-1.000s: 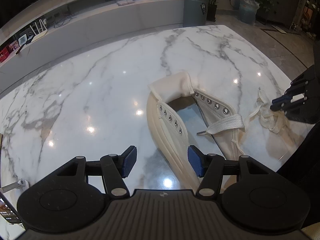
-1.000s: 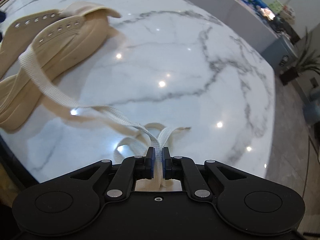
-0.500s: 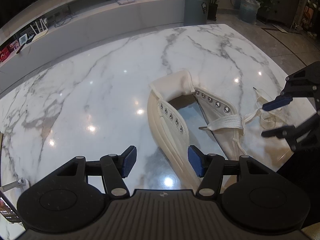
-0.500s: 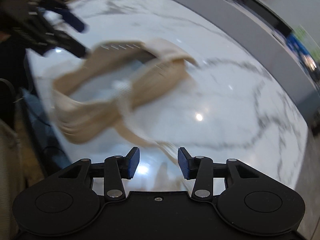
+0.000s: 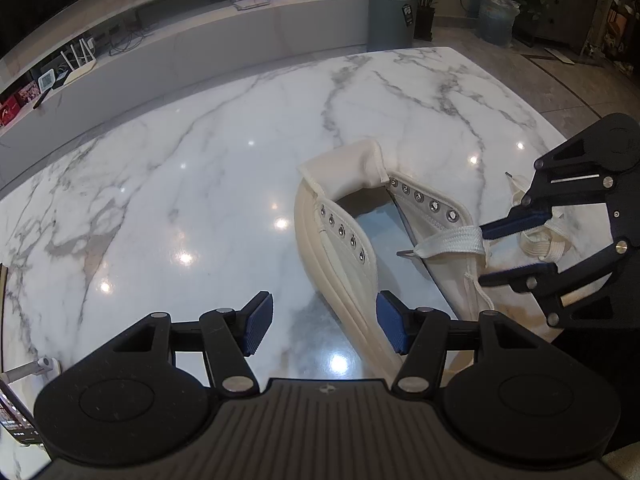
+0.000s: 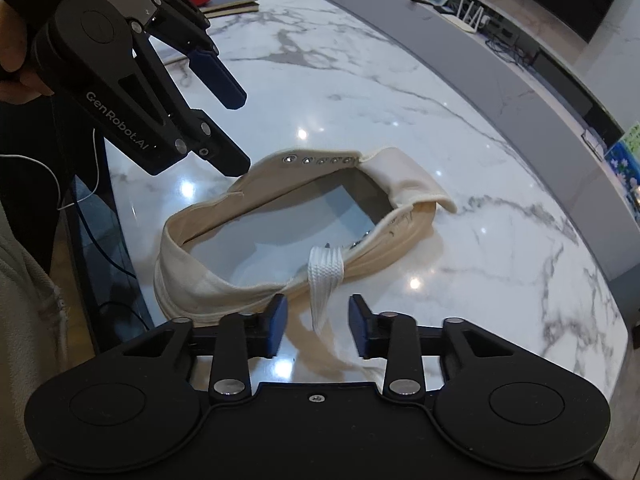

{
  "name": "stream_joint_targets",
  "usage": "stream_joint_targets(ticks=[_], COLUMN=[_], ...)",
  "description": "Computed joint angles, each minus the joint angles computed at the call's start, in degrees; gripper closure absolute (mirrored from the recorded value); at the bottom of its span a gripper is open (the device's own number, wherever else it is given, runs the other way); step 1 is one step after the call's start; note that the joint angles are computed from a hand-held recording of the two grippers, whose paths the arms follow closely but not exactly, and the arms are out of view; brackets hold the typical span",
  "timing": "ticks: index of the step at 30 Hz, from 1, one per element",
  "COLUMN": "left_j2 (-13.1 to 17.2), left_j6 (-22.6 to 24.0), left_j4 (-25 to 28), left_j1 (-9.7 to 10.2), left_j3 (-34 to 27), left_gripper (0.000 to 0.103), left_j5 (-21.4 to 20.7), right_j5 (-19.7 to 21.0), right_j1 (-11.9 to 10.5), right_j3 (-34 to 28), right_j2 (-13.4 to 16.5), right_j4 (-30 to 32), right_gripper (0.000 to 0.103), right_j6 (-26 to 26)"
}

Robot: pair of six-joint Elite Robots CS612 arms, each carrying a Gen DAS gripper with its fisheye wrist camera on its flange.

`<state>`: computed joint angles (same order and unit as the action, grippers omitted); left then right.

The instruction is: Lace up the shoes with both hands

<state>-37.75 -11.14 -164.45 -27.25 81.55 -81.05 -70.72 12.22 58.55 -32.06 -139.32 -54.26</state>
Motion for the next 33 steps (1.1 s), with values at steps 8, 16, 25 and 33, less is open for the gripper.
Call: stream_joint_targets(ticks=[8,16,25,33], left_j2=[0.1,0.1,0.0,-0.1], left_j6=[0.0,-0.4,0.2,0.4], left_j4=[0.0,0.0,0.4,0.5], left_j1=[0.13,0.19,-0.04,-0.09], left_j3=[-0.1,-0.1,0.0,0.1], left_gripper=[0.047,0.047,0.047,0.046], left_j5=[-0.2,0.2,0.4,0.5], right_j5=[-2.4,-11.5,-2.5,-3.3], right_j1=[-0.1,-0.3,-0.4,0.6], right_j3=[0.2,-0.4,1.7,0.3], right_j2=[0.1,0.9,-0.3,1.2], right_j4=[-0.6,-0.3,-2.3,-4.7], right_gripper=[0.097,0.097,0.060,0.096], right_j6=[1.9,7.0,2.4,1.5])
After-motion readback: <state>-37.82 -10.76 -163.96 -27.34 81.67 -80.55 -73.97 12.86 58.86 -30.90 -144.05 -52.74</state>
